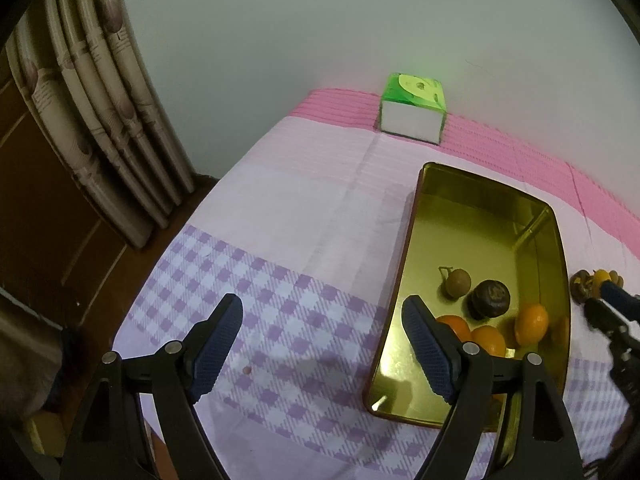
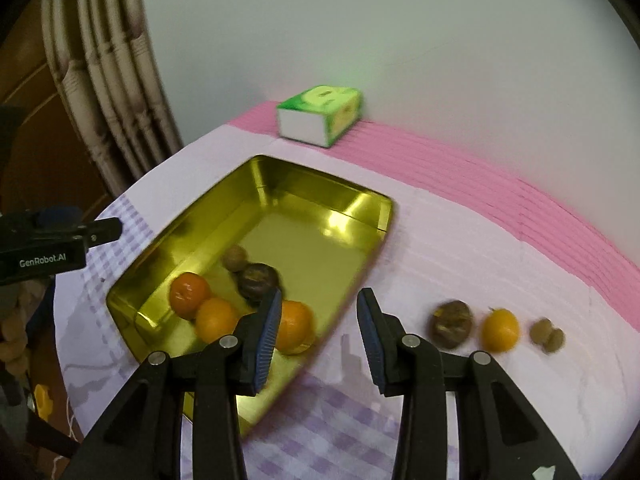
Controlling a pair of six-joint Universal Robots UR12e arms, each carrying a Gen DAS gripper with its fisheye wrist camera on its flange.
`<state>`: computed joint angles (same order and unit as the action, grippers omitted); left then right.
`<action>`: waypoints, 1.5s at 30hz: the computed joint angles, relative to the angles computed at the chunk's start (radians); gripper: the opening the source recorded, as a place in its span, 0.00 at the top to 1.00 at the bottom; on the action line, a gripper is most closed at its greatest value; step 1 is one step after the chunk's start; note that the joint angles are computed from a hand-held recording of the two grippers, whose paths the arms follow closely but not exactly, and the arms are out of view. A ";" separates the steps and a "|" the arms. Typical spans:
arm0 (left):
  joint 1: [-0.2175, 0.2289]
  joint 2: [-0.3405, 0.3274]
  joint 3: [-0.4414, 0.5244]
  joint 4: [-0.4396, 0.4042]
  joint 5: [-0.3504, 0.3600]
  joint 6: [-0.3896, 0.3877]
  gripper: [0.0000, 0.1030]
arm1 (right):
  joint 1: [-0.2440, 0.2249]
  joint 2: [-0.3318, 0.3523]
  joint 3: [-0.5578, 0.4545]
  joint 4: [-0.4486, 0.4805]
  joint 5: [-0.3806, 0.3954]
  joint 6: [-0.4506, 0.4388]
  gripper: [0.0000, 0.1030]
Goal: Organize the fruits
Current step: 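Move the right gripper back to the two small green-brown fruits, then grasp both small green-brown fruits with the right gripper while the left grasps another dark brown fruit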
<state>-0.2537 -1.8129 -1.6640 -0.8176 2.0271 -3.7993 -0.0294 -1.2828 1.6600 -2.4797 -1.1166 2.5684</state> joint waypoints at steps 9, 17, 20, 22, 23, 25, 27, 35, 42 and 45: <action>-0.003 -0.004 0.002 -0.005 0.004 0.015 0.20 | -0.084 0.009 0.002 -0.037 -0.072 0.090 0.64; -0.007 -0.012 0.005 0.007 0.004 0.050 0.20 | -0.145 0.033 -0.009 -0.066 -0.118 0.134 0.61; -0.008 -0.013 0.002 0.021 0.001 0.062 0.20 | -0.159 0.050 -0.024 -0.056 -0.101 0.110 0.58; -0.010 -0.016 0.003 0.024 0.003 0.070 0.19 | -0.164 0.060 -0.036 -0.048 -0.099 0.073 0.58; -0.010 -0.017 0.004 0.025 0.004 0.072 0.19 | -0.166 0.070 -0.051 -0.029 -0.089 0.045 0.58; -0.009 -0.017 0.001 0.036 -0.001 0.079 0.19 | -0.167 0.088 -0.077 0.000 -0.078 -0.013 0.58; -0.009 -0.017 -0.001 0.045 -0.007 0.083 0.19 | -0.165 0.104 -0.101 0.024 -0.077 -0.071 0.58; -0.028 -0.031 0.021 0.054 -0.028 0.142 0.19 | -0.150 0.169 -0.203 0.163 -0.078 -0.265 0.57; -0.052 -0.059 0.070 0.046 -0.060 0.183 0.19 | -0.152 0.199 -0.241 0.232 -0.083 -0.314 0.59; -0.067 -0.083 0.105 0.044 -0.067 0.210 0.19 | -0.159 0.196 -0.224 0.217 -0.054 -0.276 0.65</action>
<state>-0.3208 -1.8963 -1.5591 -0.7734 1.9600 -3.5897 -0.1887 -1.0869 1.4355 -2.2629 -1.1709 2.2922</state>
